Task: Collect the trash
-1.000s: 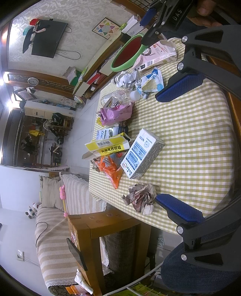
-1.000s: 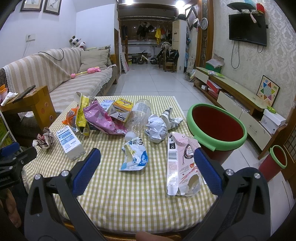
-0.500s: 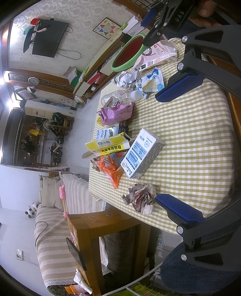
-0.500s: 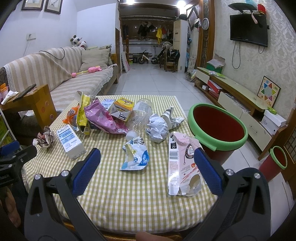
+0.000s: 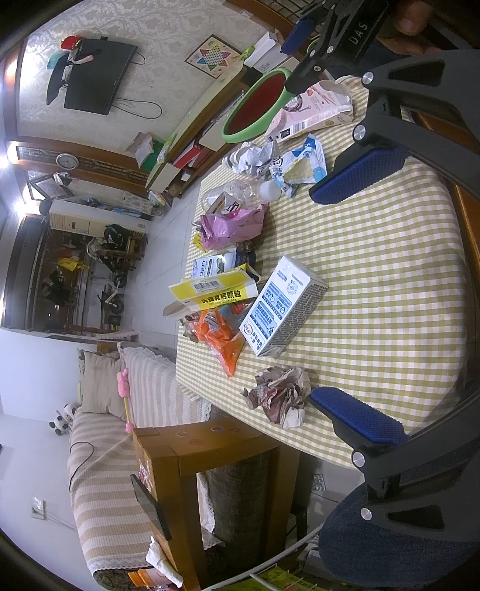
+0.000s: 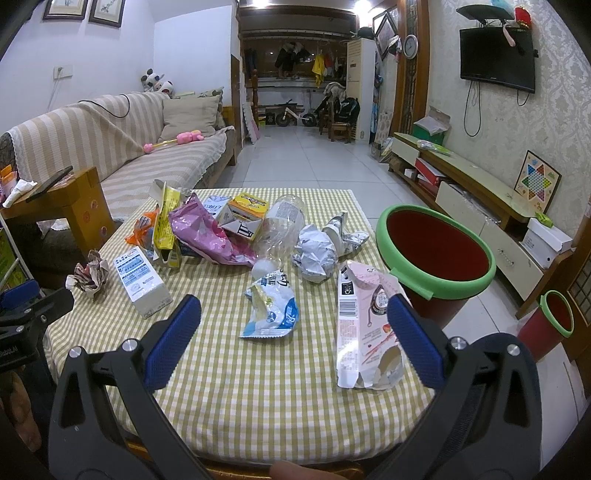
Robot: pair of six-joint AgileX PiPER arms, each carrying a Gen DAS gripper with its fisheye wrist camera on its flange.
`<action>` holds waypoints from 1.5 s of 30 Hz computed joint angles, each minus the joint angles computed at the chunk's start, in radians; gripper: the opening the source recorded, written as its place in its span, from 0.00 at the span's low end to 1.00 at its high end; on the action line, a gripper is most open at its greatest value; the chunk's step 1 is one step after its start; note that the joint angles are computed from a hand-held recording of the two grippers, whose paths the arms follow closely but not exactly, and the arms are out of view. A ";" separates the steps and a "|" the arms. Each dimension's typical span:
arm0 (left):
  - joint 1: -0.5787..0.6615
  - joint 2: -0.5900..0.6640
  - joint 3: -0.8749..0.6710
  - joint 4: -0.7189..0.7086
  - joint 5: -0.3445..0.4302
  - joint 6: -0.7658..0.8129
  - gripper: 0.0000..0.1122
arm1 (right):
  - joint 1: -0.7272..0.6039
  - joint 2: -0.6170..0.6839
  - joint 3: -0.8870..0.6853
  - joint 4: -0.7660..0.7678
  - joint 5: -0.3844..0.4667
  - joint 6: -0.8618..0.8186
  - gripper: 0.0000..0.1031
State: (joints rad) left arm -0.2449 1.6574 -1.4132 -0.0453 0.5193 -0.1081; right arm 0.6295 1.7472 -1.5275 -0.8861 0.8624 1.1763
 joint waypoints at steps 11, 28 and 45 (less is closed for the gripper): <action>0.001 0.002 0.000 -0.003 0.004 0.003 0.85 | -0.001 0.002 0.000 0.005 -0.002 -0.002 0.96; -0.002 0.031 -0.022 -0.001 0.022 -0.014 0.85 | -0.017 0.036 -0.028 0.045 -0.008 -0.032 0.96; 0.060 0.201 -0.300 -0.001 0.267 -0.064 0.85 | -0.122 0.147 -0.223 0.314 0.029 -0.324 0.96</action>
State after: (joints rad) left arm -0.1850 1.8586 -1.7129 -0.0460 0.7861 -0.1725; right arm 0.5072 1.8941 -1.7508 -0.5723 0.8912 0.8520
